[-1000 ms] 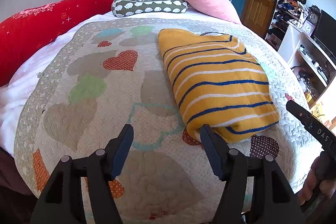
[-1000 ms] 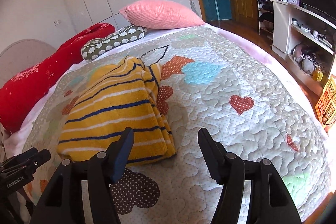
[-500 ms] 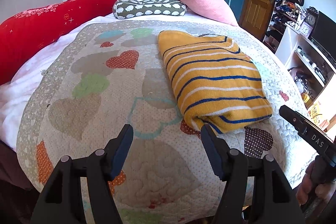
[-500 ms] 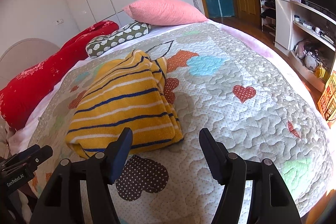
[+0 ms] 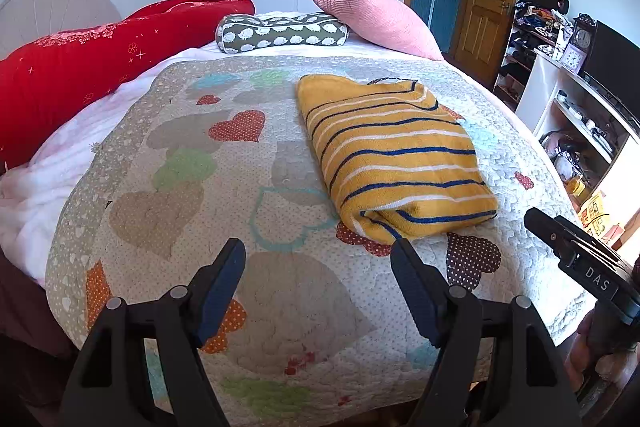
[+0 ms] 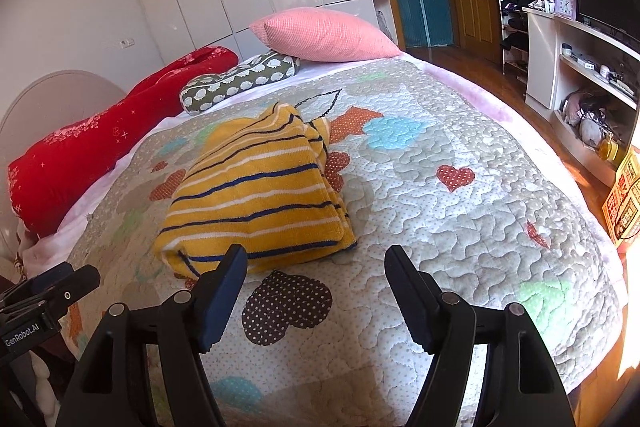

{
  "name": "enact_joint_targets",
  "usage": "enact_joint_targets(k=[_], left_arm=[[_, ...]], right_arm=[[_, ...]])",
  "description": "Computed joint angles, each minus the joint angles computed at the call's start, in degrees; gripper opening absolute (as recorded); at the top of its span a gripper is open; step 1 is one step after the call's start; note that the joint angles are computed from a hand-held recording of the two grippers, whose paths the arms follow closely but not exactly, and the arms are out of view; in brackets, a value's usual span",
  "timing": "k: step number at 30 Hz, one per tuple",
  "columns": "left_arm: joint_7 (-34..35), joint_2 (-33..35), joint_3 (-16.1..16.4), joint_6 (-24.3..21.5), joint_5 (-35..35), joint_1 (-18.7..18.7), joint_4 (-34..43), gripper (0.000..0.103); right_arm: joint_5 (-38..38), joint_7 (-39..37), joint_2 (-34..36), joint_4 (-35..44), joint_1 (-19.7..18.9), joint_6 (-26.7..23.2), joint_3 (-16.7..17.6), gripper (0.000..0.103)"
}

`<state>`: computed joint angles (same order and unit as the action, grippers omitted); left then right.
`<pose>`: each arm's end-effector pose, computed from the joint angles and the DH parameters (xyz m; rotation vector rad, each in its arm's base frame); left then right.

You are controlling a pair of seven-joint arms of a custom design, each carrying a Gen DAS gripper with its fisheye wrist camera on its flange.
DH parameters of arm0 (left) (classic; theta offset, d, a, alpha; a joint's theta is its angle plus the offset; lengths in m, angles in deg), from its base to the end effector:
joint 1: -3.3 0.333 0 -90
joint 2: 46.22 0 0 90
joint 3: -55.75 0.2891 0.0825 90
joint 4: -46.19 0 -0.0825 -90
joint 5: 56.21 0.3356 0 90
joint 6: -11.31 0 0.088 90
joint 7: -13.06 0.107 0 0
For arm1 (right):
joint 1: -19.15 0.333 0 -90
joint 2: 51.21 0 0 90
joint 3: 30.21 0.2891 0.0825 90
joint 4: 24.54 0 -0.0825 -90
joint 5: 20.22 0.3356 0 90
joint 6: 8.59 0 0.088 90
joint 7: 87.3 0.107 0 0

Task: Fold small clothes

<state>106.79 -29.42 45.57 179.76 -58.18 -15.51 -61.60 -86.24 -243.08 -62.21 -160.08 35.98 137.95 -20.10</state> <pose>0.5508 -0.2906 0.4496 -1.3264 2.2671 -0.9464 0.4088 0.2247 0.4351 -1.0844 2.1371 -0.7691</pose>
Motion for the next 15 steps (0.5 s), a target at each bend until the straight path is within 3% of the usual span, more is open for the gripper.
enact_joint_targets(k=[5,10,15], left_arm=[[-0.95,1.73,0.74,-1.83,0.45,-0.38,1.12,0.074],[0.29,4.39,-0.82,-5.88,-2.00,1.30,4.06,0.074],[-0.75,6.64,0.53,-7.33,-0.79,0.17,6.34,0.074]], right_arm=[[0.77,0.81,1.56,-0.54,-0.73,3.38,-1.11,0.075],[0.70,-0.26,3.66,0.59,-0.79,3.84,-1.63,0.075],[0.46,-1.68,5.64,1.85,-0.68,4.13,-2.50,0.075]])
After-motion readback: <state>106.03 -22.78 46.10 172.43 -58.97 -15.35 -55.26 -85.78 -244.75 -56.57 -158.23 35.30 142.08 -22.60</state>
